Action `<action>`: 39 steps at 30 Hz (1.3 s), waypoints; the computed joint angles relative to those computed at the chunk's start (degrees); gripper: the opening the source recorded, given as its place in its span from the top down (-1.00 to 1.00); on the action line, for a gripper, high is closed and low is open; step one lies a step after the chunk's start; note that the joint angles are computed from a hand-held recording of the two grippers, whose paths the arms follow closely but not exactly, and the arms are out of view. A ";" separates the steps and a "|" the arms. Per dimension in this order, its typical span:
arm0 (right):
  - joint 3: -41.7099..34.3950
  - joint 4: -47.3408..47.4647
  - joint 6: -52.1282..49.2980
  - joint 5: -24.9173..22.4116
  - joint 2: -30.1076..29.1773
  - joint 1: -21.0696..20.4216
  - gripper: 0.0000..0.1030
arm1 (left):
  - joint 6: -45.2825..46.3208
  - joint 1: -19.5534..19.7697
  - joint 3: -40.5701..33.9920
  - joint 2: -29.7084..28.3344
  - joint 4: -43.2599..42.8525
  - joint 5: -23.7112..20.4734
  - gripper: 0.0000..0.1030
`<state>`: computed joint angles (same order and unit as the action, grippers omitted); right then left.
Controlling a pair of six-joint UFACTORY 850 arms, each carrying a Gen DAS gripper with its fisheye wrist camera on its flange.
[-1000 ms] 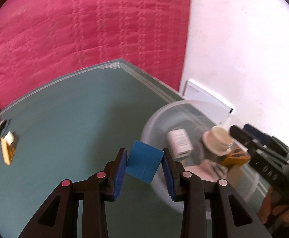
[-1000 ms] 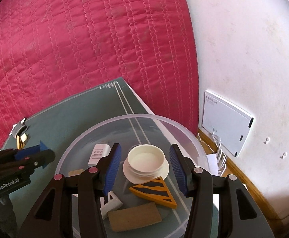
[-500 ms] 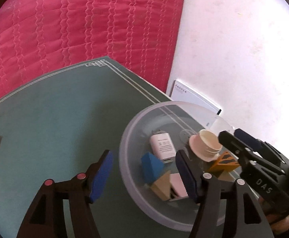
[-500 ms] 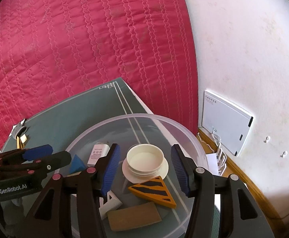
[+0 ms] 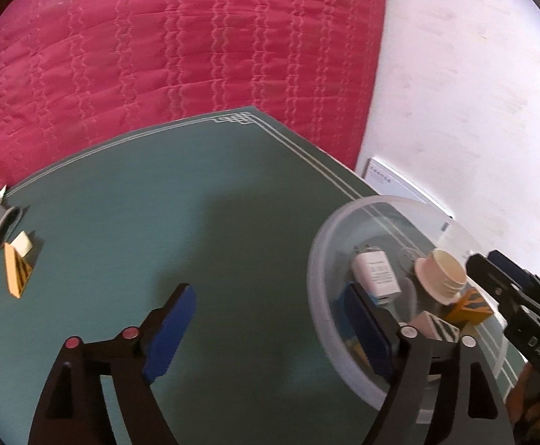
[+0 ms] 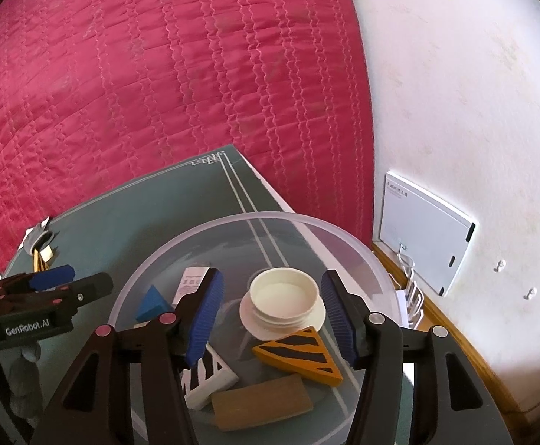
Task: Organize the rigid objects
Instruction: 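Move both tools back over the table toward the orange block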
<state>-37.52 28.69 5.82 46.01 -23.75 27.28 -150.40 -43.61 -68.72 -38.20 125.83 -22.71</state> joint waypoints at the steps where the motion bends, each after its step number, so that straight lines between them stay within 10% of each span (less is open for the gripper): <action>1: -0.08 0.19 -0.24 0.00 -0.07 0.19 -0.13 | 0.45 0.12 0.23 0.10 -0.86 -0.39 -0.73; 39: -10.89 -13.68 1.57 -8.94 -4.47 10.21 -0.19 | 5.99 16.31 9.74 3.48 -17.75 -9.41 -0.80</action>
<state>-48.41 15.01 7.39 37.06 -28.23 37.49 -144.41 -27.30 -58.98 -34.71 108.07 -32.11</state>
